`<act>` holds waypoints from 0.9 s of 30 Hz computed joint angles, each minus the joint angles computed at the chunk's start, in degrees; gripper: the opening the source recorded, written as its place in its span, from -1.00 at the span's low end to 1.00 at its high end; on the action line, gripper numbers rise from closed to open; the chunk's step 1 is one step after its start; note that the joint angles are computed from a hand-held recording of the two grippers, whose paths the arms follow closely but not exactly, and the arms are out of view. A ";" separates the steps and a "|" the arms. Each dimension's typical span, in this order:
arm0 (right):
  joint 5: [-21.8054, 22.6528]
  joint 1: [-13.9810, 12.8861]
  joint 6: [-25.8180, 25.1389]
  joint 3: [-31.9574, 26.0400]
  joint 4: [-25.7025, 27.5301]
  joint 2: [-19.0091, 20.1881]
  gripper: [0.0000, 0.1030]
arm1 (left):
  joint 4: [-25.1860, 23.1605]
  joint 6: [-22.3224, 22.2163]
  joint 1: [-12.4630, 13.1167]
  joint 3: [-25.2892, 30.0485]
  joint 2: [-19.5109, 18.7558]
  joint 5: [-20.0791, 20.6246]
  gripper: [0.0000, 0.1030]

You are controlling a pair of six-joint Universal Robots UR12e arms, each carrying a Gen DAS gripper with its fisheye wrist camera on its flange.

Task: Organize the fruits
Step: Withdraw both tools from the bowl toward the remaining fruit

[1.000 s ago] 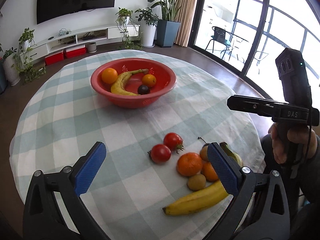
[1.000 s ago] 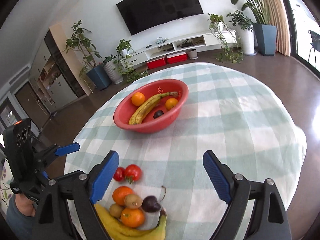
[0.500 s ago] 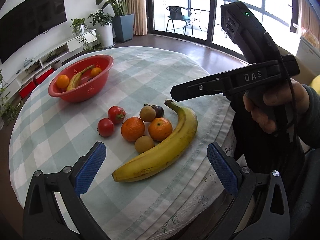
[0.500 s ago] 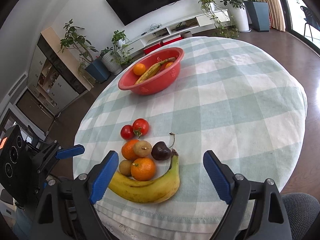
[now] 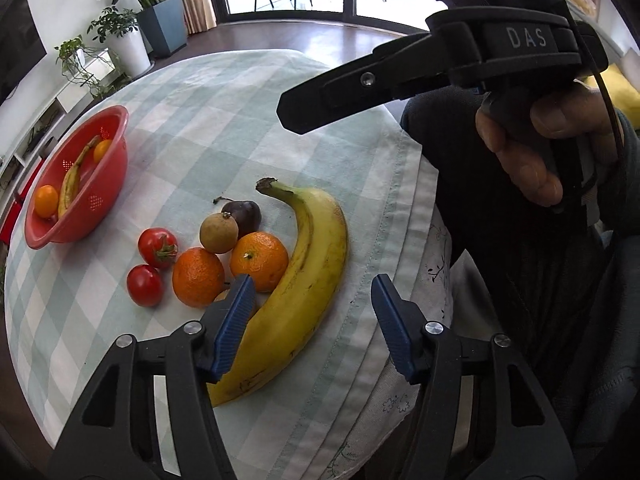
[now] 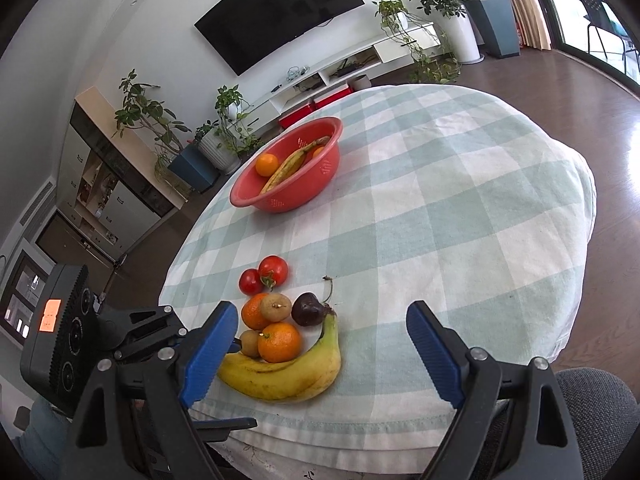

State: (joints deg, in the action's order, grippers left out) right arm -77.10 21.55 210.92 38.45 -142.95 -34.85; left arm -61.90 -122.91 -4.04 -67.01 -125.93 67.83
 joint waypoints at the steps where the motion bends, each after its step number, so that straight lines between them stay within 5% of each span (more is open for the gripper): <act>1: 0.28 -0.08 0.12 0.11 -0.21 -0.02 0.72 | -1.55 0.72 -0.30 0.92 -0.42 1.26 0.02; 15: 2.56 -0.72 2.05 2.41 -4.66 -0.61 0.72 | -14.46 7.74 -3.15 11.46 -5.28 11.60 -0.06; 20: 2.97 -0.84 2.52 2.75 -5.47 -0.71 0.72 | -20.18 6.91 -3.94 17.09 -8.01 11.91 -0.05; 22: 2.72 -0.84 2.51 2.94 -5.26 -0.85 0.71 | -23.26 6.52 -4.17 19.26 -9.05 11.70 0.12; 27: 2.89 -1.05 3.44 4.20 -6.77 -1.42 0.66 | -21.52 6.97 -4.77 18.54 -8.79 15.00 0.18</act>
